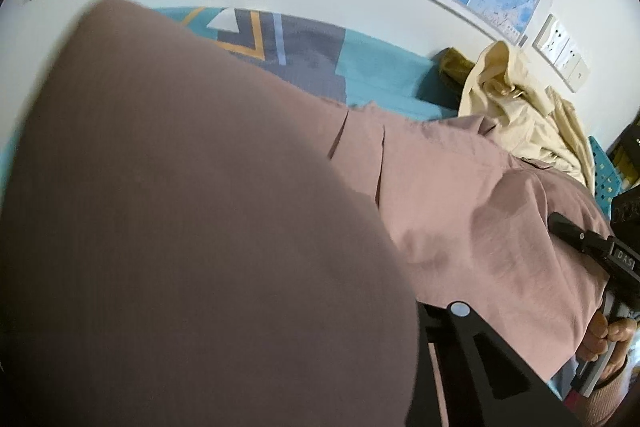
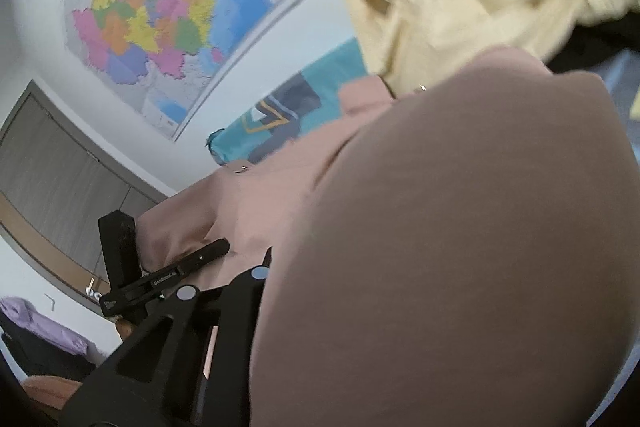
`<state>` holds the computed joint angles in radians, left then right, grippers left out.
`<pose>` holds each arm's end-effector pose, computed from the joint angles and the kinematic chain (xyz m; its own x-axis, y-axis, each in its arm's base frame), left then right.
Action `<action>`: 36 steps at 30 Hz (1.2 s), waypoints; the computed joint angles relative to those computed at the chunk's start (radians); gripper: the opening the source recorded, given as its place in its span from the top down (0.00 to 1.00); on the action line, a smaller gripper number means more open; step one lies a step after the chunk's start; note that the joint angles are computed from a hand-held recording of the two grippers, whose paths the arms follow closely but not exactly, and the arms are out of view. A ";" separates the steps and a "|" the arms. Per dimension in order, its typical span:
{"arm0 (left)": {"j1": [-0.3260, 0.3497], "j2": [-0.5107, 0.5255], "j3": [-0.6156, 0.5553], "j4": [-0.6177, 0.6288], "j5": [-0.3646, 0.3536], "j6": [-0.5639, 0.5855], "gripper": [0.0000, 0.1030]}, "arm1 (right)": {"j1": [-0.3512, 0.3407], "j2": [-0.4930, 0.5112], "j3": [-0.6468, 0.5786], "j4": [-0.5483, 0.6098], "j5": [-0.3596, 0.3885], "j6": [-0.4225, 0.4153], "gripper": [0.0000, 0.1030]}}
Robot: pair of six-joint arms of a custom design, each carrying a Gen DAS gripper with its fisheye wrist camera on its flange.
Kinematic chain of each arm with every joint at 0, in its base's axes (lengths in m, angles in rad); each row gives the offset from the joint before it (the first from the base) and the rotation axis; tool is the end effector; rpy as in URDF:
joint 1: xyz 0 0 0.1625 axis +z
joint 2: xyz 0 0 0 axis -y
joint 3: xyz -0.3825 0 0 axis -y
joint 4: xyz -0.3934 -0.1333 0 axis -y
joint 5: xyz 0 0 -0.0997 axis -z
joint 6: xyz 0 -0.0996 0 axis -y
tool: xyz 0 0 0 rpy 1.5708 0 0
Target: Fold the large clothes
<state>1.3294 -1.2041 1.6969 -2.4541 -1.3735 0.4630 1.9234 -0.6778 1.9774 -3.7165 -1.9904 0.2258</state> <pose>0.0018 -0.6319 0.2811 -0.7691 0.5460 -0.3322 0.6310 0.7310 -0.2596 0.2727 -0.4724 0.0377 -0.9892 0.1109 0.0956 -0.0077 0.6128 -0.7902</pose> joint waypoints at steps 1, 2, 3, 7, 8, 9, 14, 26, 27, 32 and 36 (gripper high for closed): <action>0.004 -0.004 -0.017 0.022 -0.016 0.003 0.85 | 0.013 -0.009 -0.014 0.028 -0.006 -0.007 0.83; 0.006 -0.002 -0.044 0.050 -0.031 0.001 0.86 | 0.020 -0.014 -0.022 0.043 -0.005 -0.012 0.83; 0.007 0.001 -0.077 0.076 -0.050 0.000 0.86 | 0.032 -0.022 -0.040 0.069 -0.008 -0.024 0.83; -0.001 0.016 -0.168 0.103 -0.065 0.006 0.87 | 0.059 -0.017 -0.137 0.142 0.008 -0.078 0.83; -0.005 0.023 -0.195 0.106 -0.060 0.010 0.87 | 0.064 -0.011 -0.163 0.158 0.008 -0.091 0.83; -0.004 0.026 -0.209 0.100 -0.057 0.019 0.87 | 0.071 0.000 -0.204 0.180 0.012 -0.115 0.83; -0.005 0.066 -0.350 0.075 -0.014 0.042 0.87 | 0.082 0.080 -0.426 0.280 0.075 -0.197 0.83; 0.019 0.312 -0.797 0.008 0.118 0.101 0.87 | 0.063 0.396 -1.035 0.560 0.237 -0.267 0.84; 0.022 0.336 -0.836 0.020 0.128 0.100 0.87 | 0.062 0.417 -1.071 0.580 0.241 -0.265 0.84; 0.048 0.432 -1.006 0.076 0.168 0.103 0.88 | 0.057 0.520 -1.252 0.695 0.256 -0.271 0.84; 0.070 0.489 -1.098 0.104 0.184 0.109 0.88 | 0.056 0.582 -1.358 0.764 0.260 -0.277 0.84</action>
